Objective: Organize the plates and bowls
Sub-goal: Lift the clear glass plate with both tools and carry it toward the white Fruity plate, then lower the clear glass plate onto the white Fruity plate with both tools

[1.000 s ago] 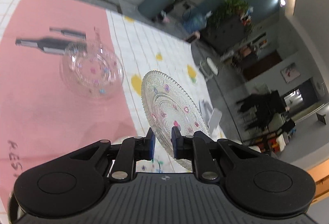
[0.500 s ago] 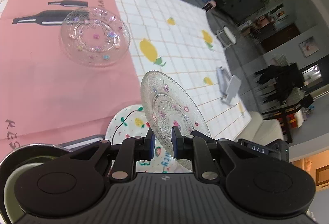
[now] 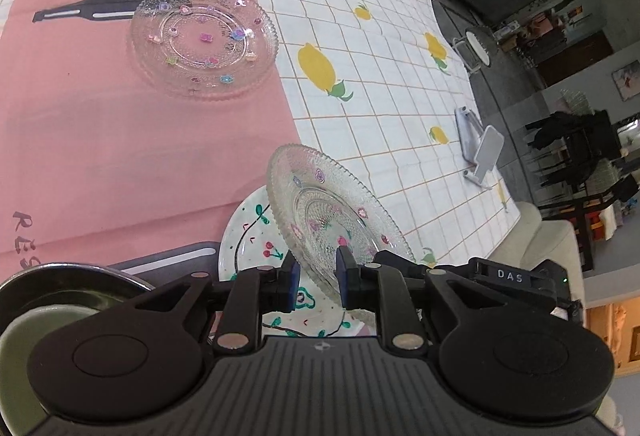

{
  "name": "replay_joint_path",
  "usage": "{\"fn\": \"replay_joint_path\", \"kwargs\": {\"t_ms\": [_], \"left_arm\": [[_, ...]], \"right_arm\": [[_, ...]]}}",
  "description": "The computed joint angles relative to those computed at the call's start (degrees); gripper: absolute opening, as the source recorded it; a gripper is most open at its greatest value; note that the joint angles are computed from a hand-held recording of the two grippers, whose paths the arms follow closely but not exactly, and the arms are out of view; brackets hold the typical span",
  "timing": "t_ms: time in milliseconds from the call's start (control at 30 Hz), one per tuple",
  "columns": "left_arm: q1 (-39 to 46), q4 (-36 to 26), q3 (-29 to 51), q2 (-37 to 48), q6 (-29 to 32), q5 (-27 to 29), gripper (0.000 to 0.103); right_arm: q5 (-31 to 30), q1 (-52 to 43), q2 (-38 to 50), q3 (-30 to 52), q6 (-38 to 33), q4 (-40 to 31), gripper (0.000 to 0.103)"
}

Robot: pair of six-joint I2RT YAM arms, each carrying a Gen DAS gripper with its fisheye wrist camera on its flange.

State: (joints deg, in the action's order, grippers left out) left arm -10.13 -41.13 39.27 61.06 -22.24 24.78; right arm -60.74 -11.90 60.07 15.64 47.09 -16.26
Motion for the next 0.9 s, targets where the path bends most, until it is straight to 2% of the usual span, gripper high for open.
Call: {"fn": "replay_joint_path", "kwargs": {"t_ms": [333,500,733,800,900], "left_arm": [[-4.98,0.50,-0.48,-1.13,0.25,-5.38,0.029],[-9.07,0.23,-0.01,-1.38,0.58,-11.05,0.037],[-7.75,-2.65,1.24,-2.11,4.45,-9.87,0.039],[-8.35,-5.28,2.54,-1.75,6.12,-11.88,0.040],[-11.50,-8.16,3.69,-4.09,8.61,-20.89,0.040]], "right_arm": [[0.23,-0.27,1.41,0.89,-0.43,-1.83,0.015],[-0.19,-0.56,2.28,1.00,-1.05,-2.06,0.014],[-1.38,-1.67,2.98,0.53,-1.67,-1.46,0.014],[-0.91,-1.24,2.39,0.91,-2.62,-2.72,0.014],[1.08,-0.17,0.30,1.80,-4.67,-5.97,0.015]]}}
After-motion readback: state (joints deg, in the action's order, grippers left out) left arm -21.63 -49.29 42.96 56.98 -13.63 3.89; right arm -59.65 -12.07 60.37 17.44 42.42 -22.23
